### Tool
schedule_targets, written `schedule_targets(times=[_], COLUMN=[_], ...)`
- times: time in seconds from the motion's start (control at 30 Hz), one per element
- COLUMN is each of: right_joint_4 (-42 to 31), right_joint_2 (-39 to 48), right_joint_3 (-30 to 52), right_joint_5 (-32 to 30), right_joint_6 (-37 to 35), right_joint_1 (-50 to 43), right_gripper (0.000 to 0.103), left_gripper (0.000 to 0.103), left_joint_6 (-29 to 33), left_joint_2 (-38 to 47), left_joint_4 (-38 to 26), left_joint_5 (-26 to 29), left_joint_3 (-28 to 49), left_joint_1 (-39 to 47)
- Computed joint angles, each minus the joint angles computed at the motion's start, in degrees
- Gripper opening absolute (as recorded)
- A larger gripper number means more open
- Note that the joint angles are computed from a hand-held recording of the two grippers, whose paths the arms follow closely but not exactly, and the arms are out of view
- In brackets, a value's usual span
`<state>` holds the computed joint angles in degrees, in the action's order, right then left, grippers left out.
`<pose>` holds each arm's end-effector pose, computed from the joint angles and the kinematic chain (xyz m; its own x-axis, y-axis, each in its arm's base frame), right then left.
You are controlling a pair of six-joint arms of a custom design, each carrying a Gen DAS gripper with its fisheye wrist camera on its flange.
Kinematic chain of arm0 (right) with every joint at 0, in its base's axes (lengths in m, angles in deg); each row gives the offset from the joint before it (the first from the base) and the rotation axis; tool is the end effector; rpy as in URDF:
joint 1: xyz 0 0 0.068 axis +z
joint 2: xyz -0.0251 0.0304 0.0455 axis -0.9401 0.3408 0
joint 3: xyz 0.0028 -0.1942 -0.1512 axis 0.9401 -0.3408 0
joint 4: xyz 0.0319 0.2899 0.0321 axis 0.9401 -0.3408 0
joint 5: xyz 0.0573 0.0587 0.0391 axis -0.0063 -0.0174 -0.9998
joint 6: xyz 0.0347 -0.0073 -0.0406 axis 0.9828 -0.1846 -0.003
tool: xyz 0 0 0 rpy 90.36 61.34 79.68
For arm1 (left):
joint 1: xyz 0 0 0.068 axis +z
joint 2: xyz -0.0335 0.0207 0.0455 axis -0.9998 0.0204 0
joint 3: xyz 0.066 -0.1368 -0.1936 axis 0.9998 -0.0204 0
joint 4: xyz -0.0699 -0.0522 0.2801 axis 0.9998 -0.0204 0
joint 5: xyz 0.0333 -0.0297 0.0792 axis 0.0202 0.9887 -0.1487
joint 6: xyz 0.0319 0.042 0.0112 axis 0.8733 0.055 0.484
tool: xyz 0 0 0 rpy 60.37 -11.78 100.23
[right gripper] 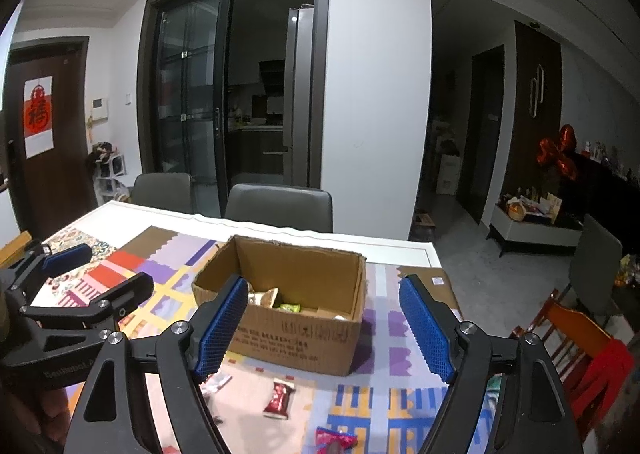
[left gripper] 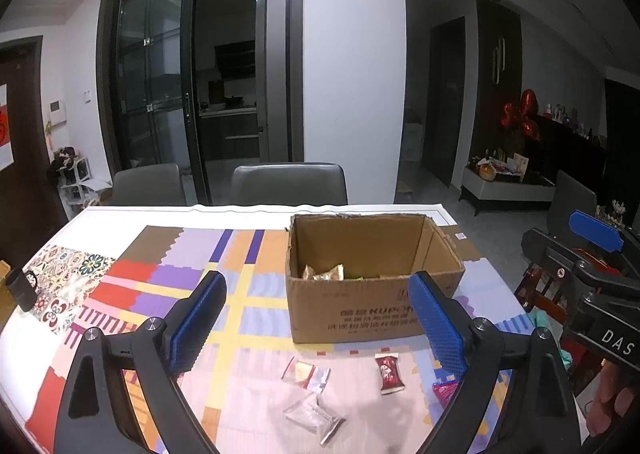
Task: Organize snacks
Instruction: 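Withdraw both open tools from the box toward the white packet and pink packet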
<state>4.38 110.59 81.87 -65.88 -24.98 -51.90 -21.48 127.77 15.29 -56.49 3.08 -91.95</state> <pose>0.2918 0.0863 0.1822 -0.4129 -0.0517 -0.9093 -0.0480 0.9982 -0.0350 0.3069 -0.0193 0.1724 -0.4641 0.0566 -0.8840 0.1336 0.9910 -0.0067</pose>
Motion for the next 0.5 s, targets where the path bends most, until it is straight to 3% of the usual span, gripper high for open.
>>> schedule_targets(times=[0.5], right_joint_4=[2.09], right_joint_2=[0.96], right_joint_3=[-5.85], right_joint_5=[0.99], right_joint_6=[3.56], right_joint_1=[0.97], right_gripper=[0.079], left_gripper=[0.093], left_joint_6=[0.66], left_joint_2=[0.06], left_joint_4=[4.35], left_joint_5=[-0.23], left_joint_3=[-6.83], left_joint_1=[0.0])
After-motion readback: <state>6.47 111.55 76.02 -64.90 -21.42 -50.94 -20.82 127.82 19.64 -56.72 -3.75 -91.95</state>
